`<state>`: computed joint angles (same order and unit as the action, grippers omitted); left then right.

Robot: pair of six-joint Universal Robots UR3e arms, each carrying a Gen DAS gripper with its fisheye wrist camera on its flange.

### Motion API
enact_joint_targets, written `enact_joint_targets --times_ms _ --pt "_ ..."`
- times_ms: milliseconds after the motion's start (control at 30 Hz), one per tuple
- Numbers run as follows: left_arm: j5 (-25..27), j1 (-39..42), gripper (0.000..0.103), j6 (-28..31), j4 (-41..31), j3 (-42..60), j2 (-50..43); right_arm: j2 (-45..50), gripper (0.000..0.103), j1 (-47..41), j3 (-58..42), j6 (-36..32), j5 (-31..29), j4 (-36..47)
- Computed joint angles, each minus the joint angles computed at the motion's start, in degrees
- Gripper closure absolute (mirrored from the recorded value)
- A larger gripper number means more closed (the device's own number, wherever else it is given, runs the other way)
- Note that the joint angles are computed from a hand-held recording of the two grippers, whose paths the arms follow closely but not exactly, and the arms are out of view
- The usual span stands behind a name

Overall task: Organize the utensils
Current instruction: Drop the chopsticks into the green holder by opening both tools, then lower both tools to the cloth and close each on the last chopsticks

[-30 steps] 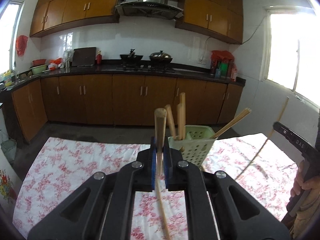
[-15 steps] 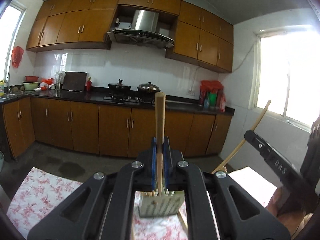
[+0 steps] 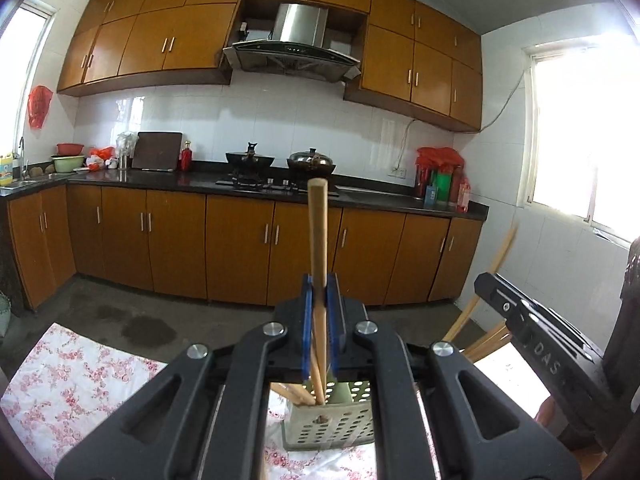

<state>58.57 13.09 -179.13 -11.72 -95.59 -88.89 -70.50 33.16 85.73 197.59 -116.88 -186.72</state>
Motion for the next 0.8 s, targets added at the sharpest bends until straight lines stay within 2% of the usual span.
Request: enact_joint_targets --times_ms 67,267,367,467,533,600,667,733,800 --pt "-0.1 0.7 0.084 0.0 0.1 -0.6 0.4 -0.5 0.065 0.8 0.3 -0.9 -1.1 -0.1" --pt "-3.3 5.2 0.077 0.3 -2.1 -4.3 5.9 -4.5 0.064 1.9 2.4 -0.3 -2.9 2.5" --pt "-7.9 11.3 0.072 2.6 -5.6 -9.7 13.2 -8.6 0.058 2.6 6.4 1.4 -5.1 4.0" --pt "-14.2 19.6 0.067 7.1 -11.3 -16.4 22.5 -13.5 0.056 2.9 12.4 4.1 -6.9 6.4" --pt "-20.1 27.8 0.062 12.8 -18.2 -22.6 30.9 -16.7 0.053 2.8 18.3 7.4 -7.8 8.4" --pt "-22.8 33.9 0.060 20.1 -26.8 -27.7 37.9 -19.2 0.053 1.5 23.3 11.1 -5.8 11.7" --pt "-21.8 35.8 0.060 26.5 -33.3 -30.9 40.9 -20.5 0.053 -0.3 28.2 14.9 -1.7 15.2" --pt "-17.2 34.4 0.060 30.6 -35.7 -33.9 40.4 -19.6 0.053 -2.0 31.5 17.5 4.2 18.3" --pt "-12.6 31.6 0.060 32.1 -36.1 -36.1 38.2 -17.4 0.063 -2.8 33.6 18.4 10.5 17.8"
